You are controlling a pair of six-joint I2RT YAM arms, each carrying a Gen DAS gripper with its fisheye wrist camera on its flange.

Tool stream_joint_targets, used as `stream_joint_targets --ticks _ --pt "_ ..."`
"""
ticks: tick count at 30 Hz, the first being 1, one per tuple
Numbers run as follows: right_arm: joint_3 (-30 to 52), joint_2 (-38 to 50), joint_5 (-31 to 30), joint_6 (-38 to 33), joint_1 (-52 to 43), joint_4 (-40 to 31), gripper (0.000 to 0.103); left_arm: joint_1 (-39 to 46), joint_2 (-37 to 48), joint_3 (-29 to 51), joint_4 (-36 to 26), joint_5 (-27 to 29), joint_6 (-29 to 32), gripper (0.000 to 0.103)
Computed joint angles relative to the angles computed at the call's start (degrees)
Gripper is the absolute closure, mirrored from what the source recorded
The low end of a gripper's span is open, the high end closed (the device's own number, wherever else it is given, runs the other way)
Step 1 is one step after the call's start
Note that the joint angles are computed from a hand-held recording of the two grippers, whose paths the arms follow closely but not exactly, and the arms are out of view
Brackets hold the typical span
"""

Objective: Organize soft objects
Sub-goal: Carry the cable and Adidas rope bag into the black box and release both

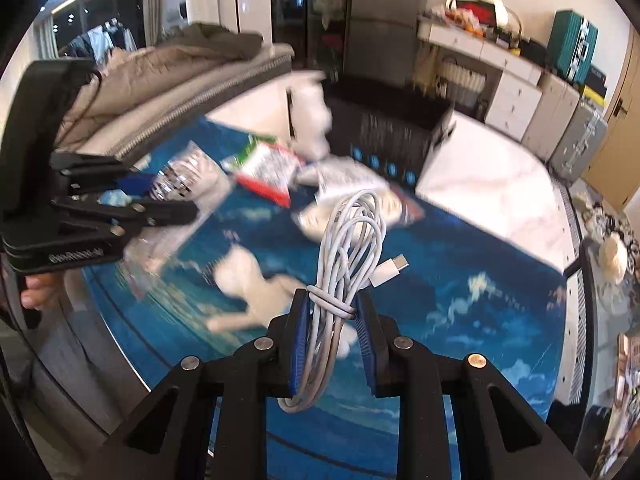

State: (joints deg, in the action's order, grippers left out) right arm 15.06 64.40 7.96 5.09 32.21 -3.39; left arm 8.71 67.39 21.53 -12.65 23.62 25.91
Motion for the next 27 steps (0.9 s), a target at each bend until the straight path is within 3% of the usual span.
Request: stream_joint_targets --ticks 4,8,14,19,23,27 --pt "-2.0 -11.0 4.8 1.1 5.5 2.0 0.08 1.9 -7.9 -1.0 0.8 3.4 -1.6 0.072" --pt "-4.1 -19.1 13.9 0.2 12.3 6.1 0.08 4.2 -15.8 -2.4 3.6 6.8 -3.6 0.072" --pt "-7.3 -26.9 22.1 -2.7 19.0 14.2 0.08 9.8 -22.1 -5.3 14.1 13.1 -9.6 0.072" --pt "-8.6 -29.5 25.7 -5.4 21.6 19.1 0.08 15.2 -20.9 -5.6 21.2 19.8 -11.5 0.072" --pt "-7.0 -24.1 28.0 -10.2 22.2 25.7 0.08 14.6 -15.5 -2.9 25.0 20.4 -12.0 0.072" --pt "-4.0 -19.0 23.6 -12.1 17.4 30.4 0.08 11.9 -7.5 1.6 30.8 19.8 -14.0 0.072"
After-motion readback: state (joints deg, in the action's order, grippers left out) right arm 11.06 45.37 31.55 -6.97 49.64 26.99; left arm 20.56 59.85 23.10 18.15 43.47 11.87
